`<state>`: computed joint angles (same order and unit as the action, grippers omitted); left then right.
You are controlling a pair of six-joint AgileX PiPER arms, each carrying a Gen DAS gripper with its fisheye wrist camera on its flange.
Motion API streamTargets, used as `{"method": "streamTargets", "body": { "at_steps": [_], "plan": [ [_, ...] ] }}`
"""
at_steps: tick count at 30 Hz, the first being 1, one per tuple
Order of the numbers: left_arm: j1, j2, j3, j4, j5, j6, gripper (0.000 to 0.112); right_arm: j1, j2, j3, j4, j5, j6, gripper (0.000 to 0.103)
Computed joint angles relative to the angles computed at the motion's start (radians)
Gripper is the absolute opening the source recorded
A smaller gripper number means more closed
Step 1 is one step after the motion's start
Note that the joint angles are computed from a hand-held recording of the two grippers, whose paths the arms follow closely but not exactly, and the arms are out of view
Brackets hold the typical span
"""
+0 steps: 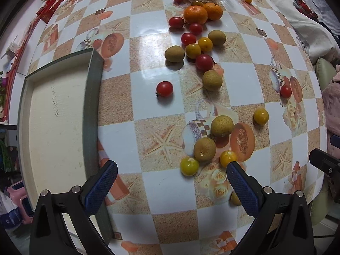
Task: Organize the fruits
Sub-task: 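Move both tools over the scattered fruit pile, then grasp a brown round fruit with the left tool while the right tool grasps a red cherry tomato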
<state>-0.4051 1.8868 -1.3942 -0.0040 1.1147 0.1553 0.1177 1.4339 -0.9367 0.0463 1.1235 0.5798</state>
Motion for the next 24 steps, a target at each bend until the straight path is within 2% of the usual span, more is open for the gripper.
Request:
{"method": "streamTargets", "body": {
  "at_steps": [7,12,15,18,20,24],
  "plan": [
    [-0.027,0.030,-0.016,-0.002,-0.054,-0.027,0.103,-0.055,0.034,0.020,0.007,-0.076,-0.046,0.103],
    [-0.087,0.074,-0.084,-0.003,-0.064,-0.038,0.103,-0.087,0.077,0.013,0.003,-0.120,-0.085,0.101],
    [-0.123,0.098,-0.104,0.005,-0.083,-0.044,0.103,-0.115,0.102,0.012,0.014,-0.152,-0.109,0.096],
    [-0.154,0.119,-0.111,0.016,-0.106,-0.060,0.103,-0.138,0.138,0.003,0.041,-0.183,-0.143,0.084],
    [-0.178,0.151,-0.151,0.027,-0.087,-0.080,0.090,-0.140,0.166,-0.004,0.055,-0.203,-0.164,0.075],
    [-0.187,0.185,-0.180,0.028,-0.078,-0.097,0.090,-0.131,0.211,-0.020,0.049,-0.235,-0.172,0.071]
  ]
}}
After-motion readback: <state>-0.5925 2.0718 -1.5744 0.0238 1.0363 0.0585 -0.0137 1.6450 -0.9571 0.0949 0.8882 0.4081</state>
